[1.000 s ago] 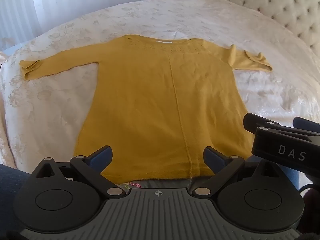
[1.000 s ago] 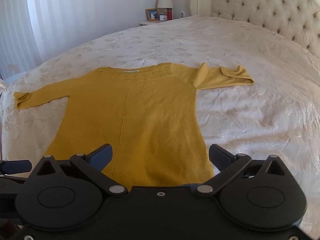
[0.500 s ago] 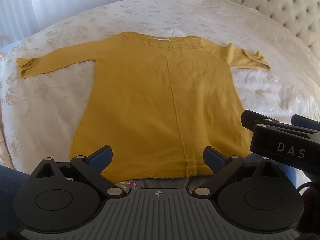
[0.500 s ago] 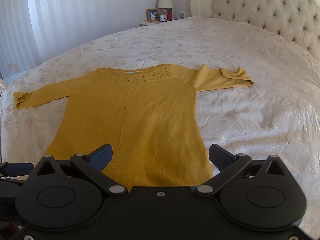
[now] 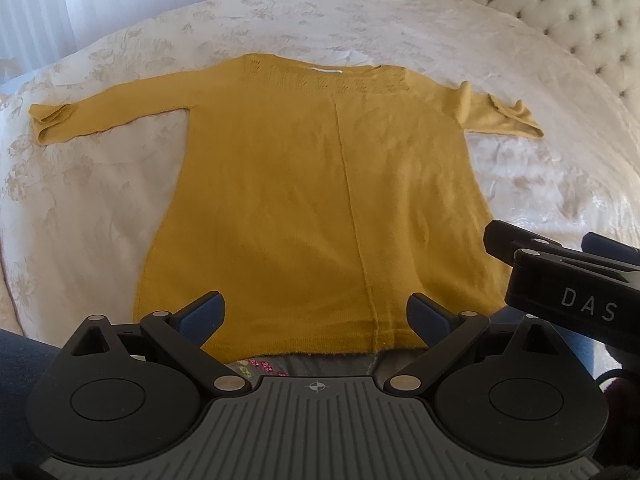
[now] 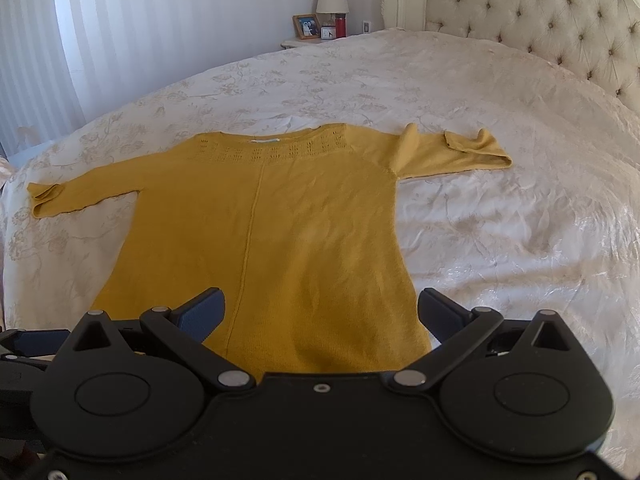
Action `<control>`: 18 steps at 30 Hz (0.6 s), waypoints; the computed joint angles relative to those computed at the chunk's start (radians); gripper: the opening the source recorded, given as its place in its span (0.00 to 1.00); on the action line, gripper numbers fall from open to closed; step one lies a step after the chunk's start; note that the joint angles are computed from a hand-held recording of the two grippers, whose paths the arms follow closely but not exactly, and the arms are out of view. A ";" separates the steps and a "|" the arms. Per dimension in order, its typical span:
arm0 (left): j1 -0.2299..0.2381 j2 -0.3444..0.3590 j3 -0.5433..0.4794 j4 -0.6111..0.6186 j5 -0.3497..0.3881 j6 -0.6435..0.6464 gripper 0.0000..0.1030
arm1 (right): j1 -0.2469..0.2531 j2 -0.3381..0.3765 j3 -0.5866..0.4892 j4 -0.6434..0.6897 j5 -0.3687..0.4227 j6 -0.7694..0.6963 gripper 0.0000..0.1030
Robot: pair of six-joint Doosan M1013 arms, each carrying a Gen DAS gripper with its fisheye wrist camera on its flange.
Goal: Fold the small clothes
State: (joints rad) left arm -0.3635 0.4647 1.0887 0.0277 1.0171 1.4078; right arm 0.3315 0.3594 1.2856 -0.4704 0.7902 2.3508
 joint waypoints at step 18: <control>0.005 0.007 -0.006 -0.003 0.010 0.002 0.96 | -0.005 0.000 0.005 0.022 -0.010 -0.008 0.99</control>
